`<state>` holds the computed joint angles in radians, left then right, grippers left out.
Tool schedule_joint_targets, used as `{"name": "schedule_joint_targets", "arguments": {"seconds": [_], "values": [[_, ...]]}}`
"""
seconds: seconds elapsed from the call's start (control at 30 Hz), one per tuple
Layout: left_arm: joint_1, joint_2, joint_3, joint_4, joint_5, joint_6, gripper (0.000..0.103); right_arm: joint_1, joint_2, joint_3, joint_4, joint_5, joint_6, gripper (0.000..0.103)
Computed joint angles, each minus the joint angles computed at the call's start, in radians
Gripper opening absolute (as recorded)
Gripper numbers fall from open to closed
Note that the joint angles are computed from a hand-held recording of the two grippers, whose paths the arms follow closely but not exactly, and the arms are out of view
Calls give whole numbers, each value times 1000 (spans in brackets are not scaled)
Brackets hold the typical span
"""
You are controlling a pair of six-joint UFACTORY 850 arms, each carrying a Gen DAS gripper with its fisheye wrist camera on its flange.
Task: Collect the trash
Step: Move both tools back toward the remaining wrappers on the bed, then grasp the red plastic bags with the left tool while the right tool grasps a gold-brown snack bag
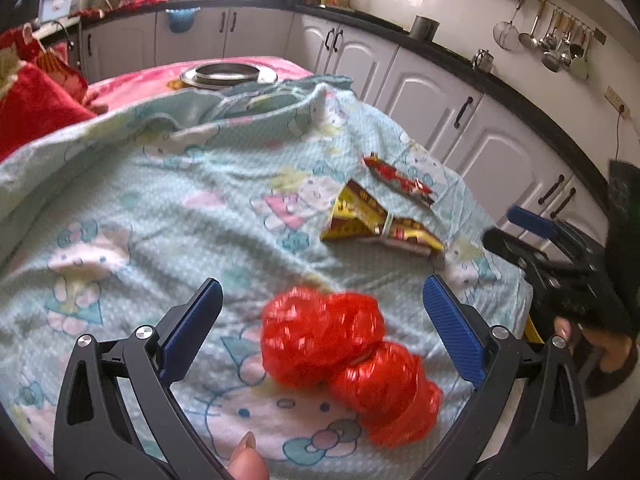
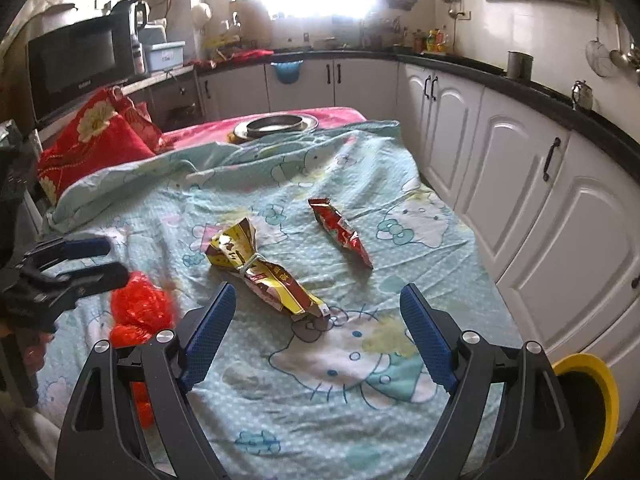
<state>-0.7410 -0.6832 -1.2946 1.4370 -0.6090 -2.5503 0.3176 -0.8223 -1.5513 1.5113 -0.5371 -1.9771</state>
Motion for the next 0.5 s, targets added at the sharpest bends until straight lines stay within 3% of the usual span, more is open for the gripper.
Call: {"name": "schedule_joint_targets", "arguments": {"seconds": [0.33, 0.5], "values": [[-6, -26, 2, 57, 86, -45, 92, 30, -73, -99, -147, 13, 129, 81], [-8, -49, -19, 49, 110, -31, 84, 49, -109, -149, -236, 28, 198, 81]]}}
